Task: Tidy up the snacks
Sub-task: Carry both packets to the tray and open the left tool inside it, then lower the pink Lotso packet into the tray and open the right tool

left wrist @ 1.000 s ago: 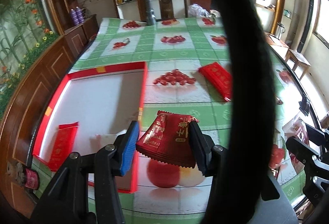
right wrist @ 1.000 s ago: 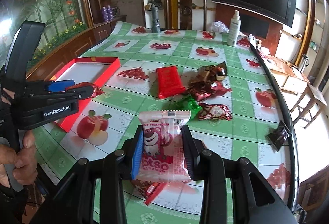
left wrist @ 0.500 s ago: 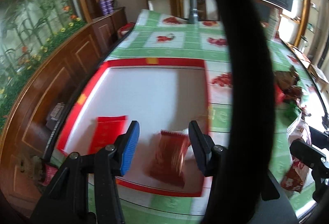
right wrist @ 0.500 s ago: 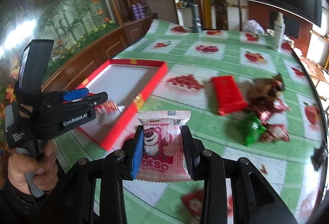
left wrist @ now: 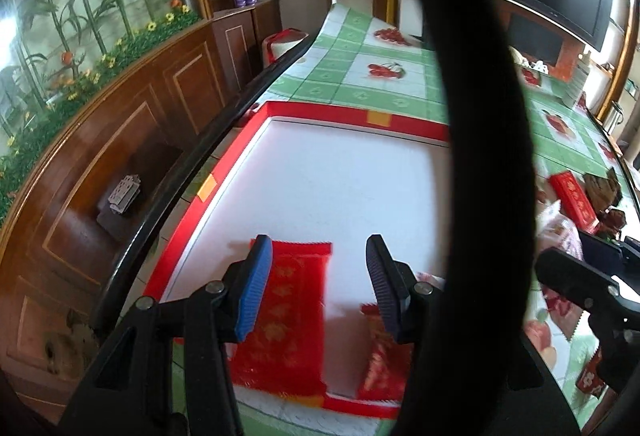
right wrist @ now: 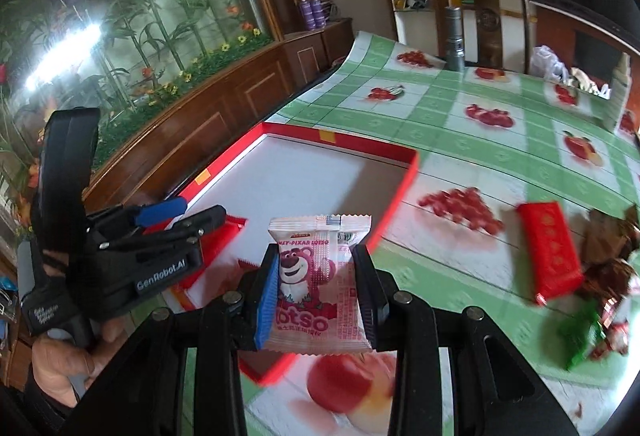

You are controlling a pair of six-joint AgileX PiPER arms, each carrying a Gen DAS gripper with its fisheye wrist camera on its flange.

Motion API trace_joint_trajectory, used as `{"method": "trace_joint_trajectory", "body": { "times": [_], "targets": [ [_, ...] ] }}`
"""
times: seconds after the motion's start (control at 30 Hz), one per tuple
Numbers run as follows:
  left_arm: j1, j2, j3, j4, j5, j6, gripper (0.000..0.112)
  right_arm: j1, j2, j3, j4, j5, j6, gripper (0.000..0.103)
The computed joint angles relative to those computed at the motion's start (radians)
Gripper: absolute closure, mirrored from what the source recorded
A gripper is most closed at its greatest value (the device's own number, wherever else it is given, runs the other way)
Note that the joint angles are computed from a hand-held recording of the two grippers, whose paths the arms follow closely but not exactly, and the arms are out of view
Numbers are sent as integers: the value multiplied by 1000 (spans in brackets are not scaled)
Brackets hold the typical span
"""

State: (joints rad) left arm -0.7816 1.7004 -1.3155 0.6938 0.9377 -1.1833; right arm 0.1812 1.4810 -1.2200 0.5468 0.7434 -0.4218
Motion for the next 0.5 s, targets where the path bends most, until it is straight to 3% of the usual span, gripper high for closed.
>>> {"method": "trace_joint_trajectory", "body": {
  "times": [0.23, 0.43, 0.5],
  "targets": [
    [75, 66, -29, -53, -32, 62, 62, 62, 189, -138, -27, -13, 58, 68],
    [114, 78, -21, -106, -55, 97, 60, 82, 260, -184, -70, 9, 95, 66],
    [115, 80, -20, -104, -48, 96, 48, 83, 259, -180, -71, 11, 97, 66]
  ]
}}
